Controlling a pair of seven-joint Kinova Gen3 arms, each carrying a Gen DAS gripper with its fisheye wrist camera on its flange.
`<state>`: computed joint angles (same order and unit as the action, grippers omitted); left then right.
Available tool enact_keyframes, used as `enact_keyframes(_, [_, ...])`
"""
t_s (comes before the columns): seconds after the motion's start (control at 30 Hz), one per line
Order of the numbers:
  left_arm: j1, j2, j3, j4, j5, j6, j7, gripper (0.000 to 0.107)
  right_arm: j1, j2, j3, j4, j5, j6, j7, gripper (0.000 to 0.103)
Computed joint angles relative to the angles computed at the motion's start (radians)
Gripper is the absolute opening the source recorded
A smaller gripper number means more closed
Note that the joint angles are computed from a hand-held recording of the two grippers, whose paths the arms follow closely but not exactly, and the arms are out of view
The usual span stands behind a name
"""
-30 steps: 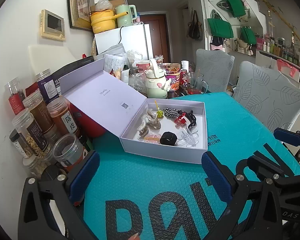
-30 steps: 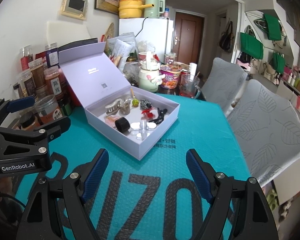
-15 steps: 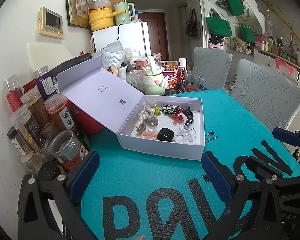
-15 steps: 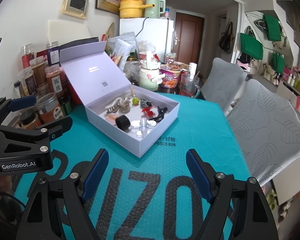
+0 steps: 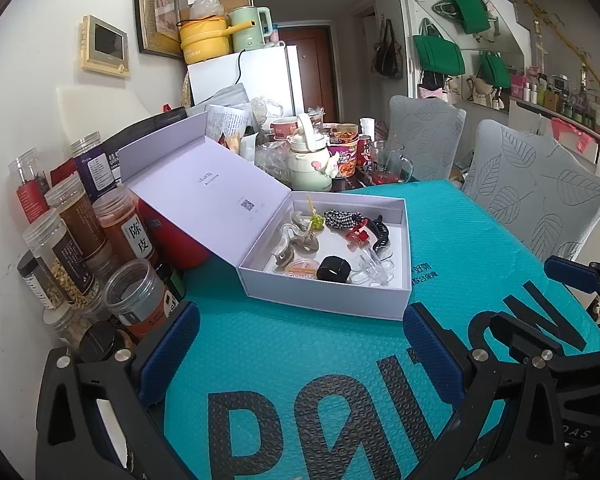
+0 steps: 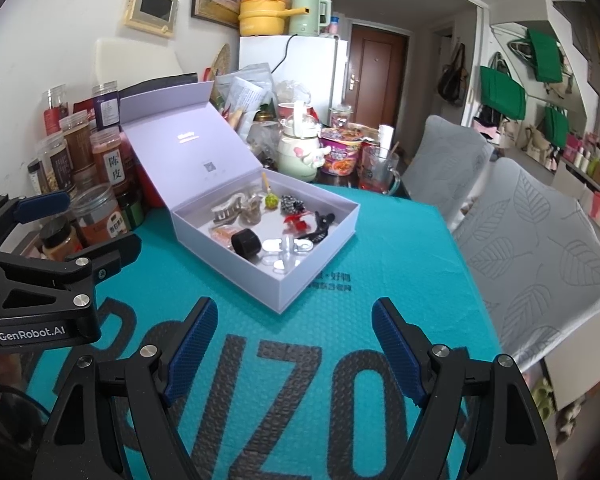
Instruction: Organize rigid objects
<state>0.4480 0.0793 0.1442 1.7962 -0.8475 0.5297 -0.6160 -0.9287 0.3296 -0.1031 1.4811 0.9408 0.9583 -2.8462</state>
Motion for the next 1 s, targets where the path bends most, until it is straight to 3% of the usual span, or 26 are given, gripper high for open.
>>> enact_keyframes(0.73, [0.004,0.007,-0.005,0.003,0.002,-0.003,-0.012,0.103,-0.005,0.006,0.003,0.001,0.003,0.008,-0.011,0.08])
enact_keyframes(0.9, [0.001,0.008,-0.008,0.01,0.006,-0.036,-0.019,0.103,-0.004,0.0,0.001,0.013,0.011,0.0,-0.024,0.081])
enact_keyframes(1.0, [-0.008,0.014,-0.005,-0.002,0.055,-0.038,-0.071,0.103,-0.001,0.001,0.001,0.013,0.009,0.002,-0.028,0.082])
